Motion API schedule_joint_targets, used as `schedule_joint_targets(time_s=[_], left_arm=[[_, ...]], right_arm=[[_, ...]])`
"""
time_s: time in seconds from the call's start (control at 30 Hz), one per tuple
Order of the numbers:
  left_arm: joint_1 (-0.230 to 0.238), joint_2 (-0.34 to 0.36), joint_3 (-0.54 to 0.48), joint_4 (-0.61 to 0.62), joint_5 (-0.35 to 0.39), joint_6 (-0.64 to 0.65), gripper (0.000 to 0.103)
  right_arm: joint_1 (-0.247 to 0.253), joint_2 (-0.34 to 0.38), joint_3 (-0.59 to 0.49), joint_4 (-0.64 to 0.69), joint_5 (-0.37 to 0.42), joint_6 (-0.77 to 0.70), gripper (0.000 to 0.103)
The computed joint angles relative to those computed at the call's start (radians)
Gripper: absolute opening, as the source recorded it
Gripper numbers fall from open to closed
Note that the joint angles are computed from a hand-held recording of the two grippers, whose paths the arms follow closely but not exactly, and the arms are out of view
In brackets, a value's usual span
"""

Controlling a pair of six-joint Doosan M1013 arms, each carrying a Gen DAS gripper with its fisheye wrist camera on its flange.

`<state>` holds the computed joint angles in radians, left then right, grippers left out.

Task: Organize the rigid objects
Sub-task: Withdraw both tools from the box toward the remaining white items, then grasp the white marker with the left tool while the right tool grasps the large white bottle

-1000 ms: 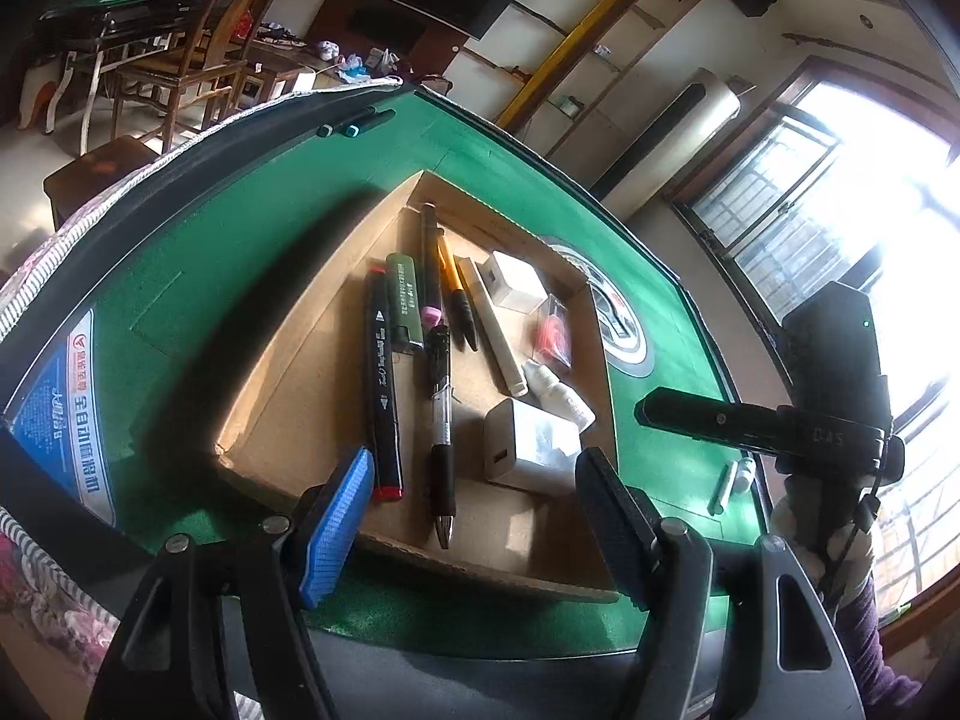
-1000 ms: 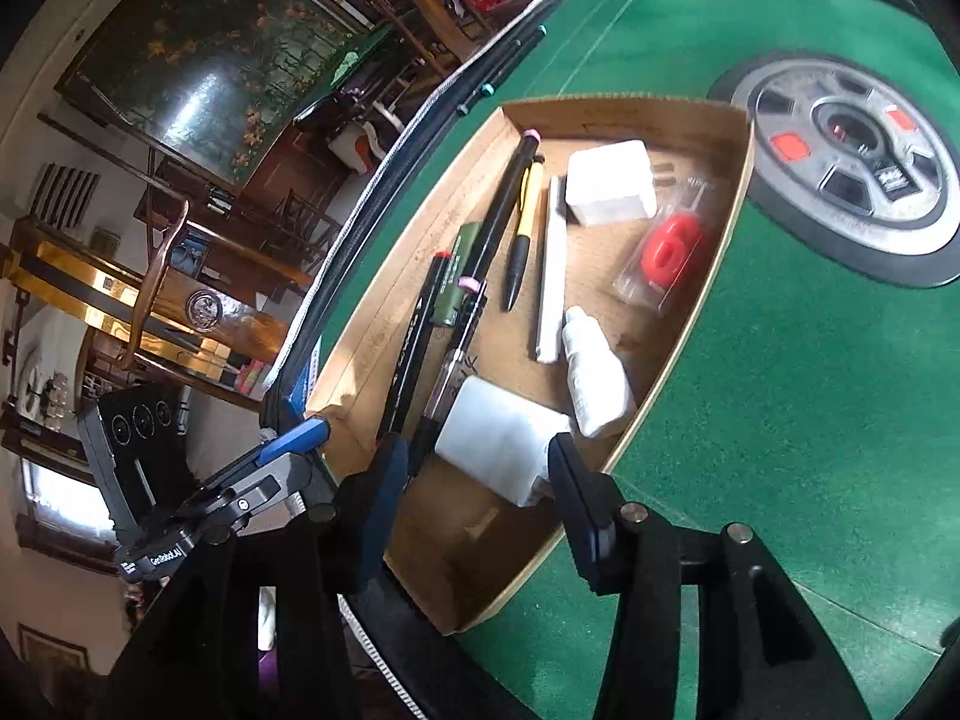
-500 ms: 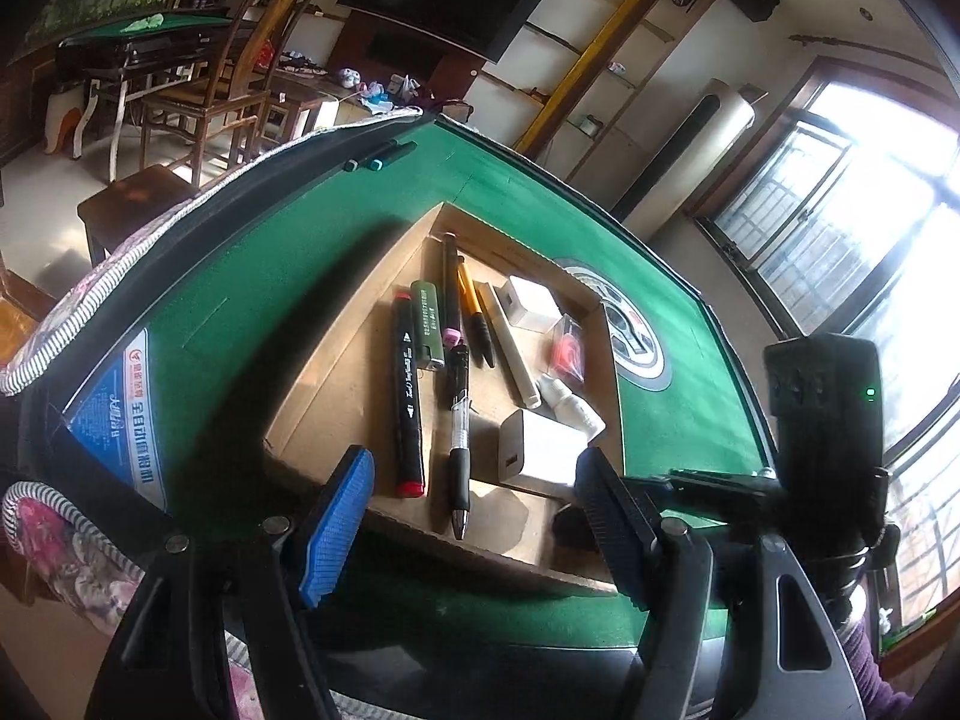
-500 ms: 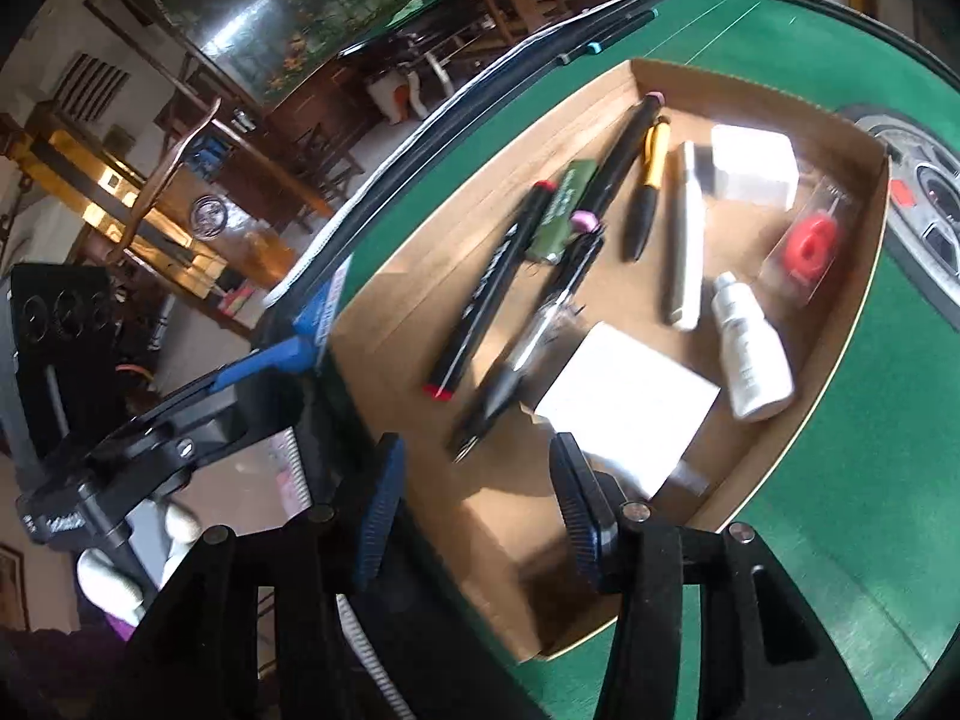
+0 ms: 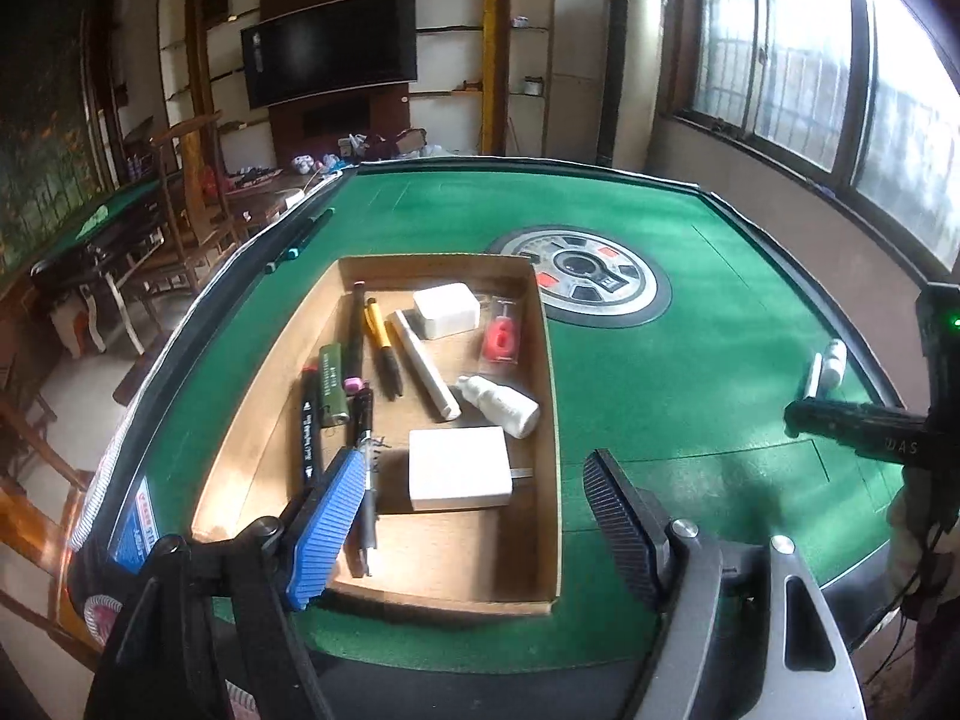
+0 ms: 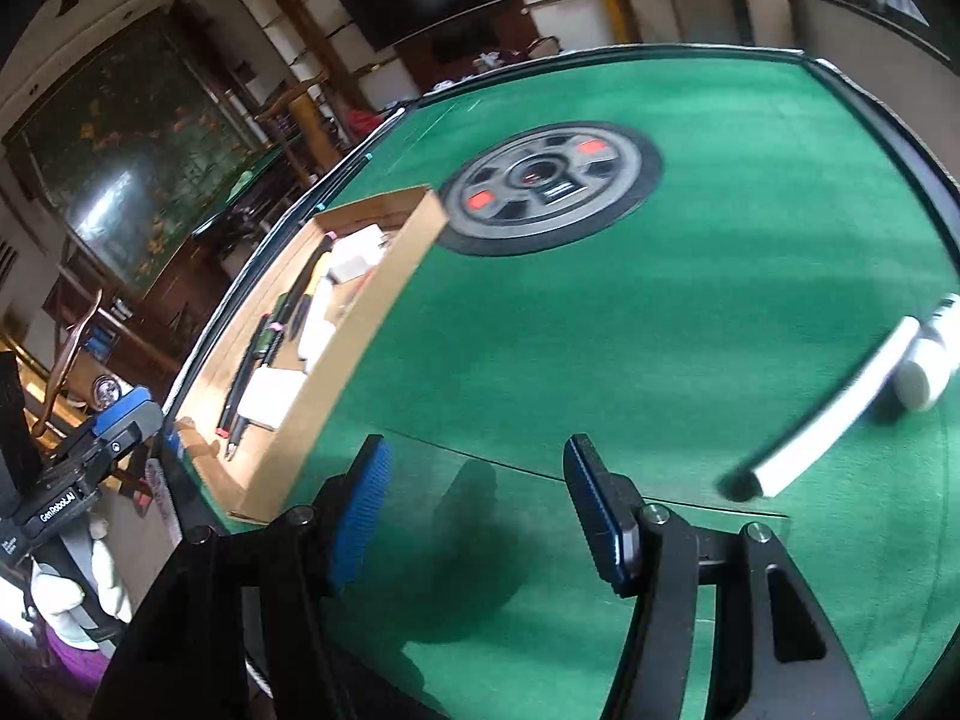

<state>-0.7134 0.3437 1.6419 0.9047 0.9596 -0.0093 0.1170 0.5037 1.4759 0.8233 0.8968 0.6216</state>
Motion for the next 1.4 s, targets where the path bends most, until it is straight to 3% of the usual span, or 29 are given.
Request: schedule_joint_targets(time_s=[0.1,0.13,0.23,0.3,0.37,0.43,0.57,0.7,0.8,0.93,1.07,1.23,1.3,1.33,1.37,1.4], left_arm=[[-0.004,0.041,-0.063,-0.041,0.031,0.102,0.078],[-0.003,0.054,-0.082,-0.055,0.039,0.132,0.078],[-0.005,0.092,-0.137,-0.089,0.067,0.207,0.078],[-0.007,0.115,-0.171,-0.108,0.085,0.248,0.078],[-0.008,0.139,-0.206,-0.129,0.102,0.290,0.078],[-0.009,0.164,-0.243,-0.150,0.121,0.330,0.078],[-0.008,0.204,-0.305,-0.182,0.144,0.390,0.078],[-0.003,0.232,-0.350,-0.224,0.102,0.449,0.078],[0.008,0.250,-0.380,-0.291,0.004,0.514,0.078],[0.013,0.316,-0.471,-0.370,-0.094,0.658,0.078],[0.013,0.416,-0.617,-0.406,-0.086,0.806,0.078],[0.021,0.526,-0.787,-0.450,-0.002,0.941,0.077],[0.034,0.546,-0.813,-0.517,0.000,0.977,0.058],[0.043,0.532,-0.789,-0.555,-0.044,0.975,0.035],[0.050,0.524,-0.778,-0.590,-0.057,0.980,0.018],[0.052,0.521,-0.776,-0.597,-0.046,0.976,0.015]], right_arm=[[-0.037,-0.028,0.041,0.054,-0.122,-0.047,0.060],[-0.050,-0.040,0.061,0.092,-0.160,-0.070,0.065],[-0.087,-0.061,0.103,0.234,-0.301,-0.134,0.092],[-0.110,-0.056,0.108,0.328,-0.356,-0.150,0.098],[-0.128,-0.029,0.070,0.291,-0.364,-0.044,0.098],[-0.135,0.004,0.012,0.154,-0.360,0.129,0.098],[-0.130,0.050,-0.056,0.083,-0.372,0.215,0.098],[-0.138,0.091,-0.087,0.155,-0.336,0.154,0.091],[-0.161,0.104,-0.092,0.190,-0.295,0.166,0.090],[-0.175,0.096,-0.068,0.273,-0.322,0.143,0.090],[-0.185,0.098,-0.064,0.310,-0.316,0.157,0.090],[-0.182,0.103,-0.073,0.257,-0.315,0.202,0.090],[-0.181,0.105,-0.079,0.240,-0.310,0.219,0.090],[-0.181,0.107,-0.083,0.228,-0.306,0.231,0.090],[-0.180,0.109,-0.086,0.217,-0.302,0.244,0.090],[-0.179,0.111,-0.090,0.208,-0.298,0.254,0.090]])
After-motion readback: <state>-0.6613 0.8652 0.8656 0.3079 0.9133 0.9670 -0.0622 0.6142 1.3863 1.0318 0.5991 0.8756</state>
